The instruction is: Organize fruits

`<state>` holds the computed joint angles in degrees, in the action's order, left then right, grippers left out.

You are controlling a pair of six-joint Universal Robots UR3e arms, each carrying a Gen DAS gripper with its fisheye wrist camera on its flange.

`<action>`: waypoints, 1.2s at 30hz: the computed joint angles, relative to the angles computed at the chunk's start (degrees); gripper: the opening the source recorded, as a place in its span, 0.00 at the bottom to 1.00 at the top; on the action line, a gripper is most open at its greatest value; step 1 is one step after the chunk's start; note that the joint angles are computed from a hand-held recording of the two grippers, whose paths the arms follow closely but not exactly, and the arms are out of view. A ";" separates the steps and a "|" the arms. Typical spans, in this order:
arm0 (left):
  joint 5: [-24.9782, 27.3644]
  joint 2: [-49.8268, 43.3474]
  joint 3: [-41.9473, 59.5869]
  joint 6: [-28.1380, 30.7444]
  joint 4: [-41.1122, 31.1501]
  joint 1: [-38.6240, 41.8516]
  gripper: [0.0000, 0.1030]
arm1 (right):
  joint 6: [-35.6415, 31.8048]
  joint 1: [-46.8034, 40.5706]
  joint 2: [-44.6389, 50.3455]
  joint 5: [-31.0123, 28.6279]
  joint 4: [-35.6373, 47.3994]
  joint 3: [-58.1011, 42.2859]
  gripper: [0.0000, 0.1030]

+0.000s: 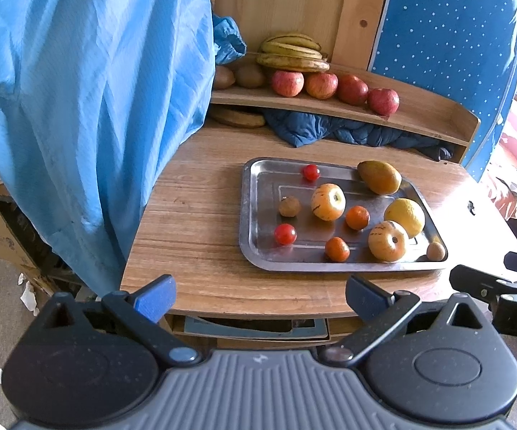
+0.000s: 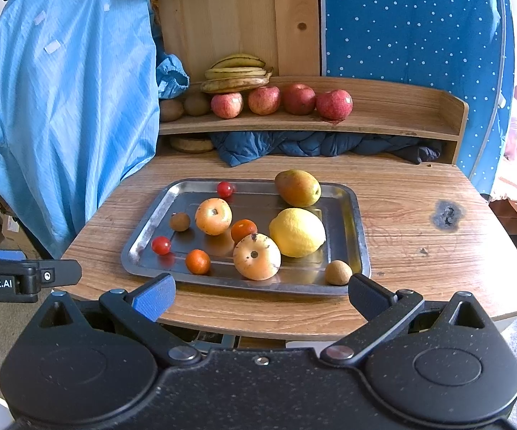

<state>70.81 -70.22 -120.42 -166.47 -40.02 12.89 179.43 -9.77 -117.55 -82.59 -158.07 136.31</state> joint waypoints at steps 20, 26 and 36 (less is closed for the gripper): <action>0.12 -0.24 0.79 0.11 -1.50 -0.15 0.99 | -0.13 0.05 1.01 0.15 -0.18 -0.51 0.99; -0.82 0.17 0.54 0.15 -1.89 0.39 0.99 | 0.09 0.35 1.34 -0.12 -0.46 -0.57 0.99; -1.57 0.25 0.25 -0.54 -1.22 0.67 0.99 | 0.16 0.47 1.62 -0.22 -0.56 -0.71 0.99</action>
<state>69.24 -69.97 -120.17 -167.01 -41.24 13.56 179.58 -9.30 -115.93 -82.82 -158.63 135.59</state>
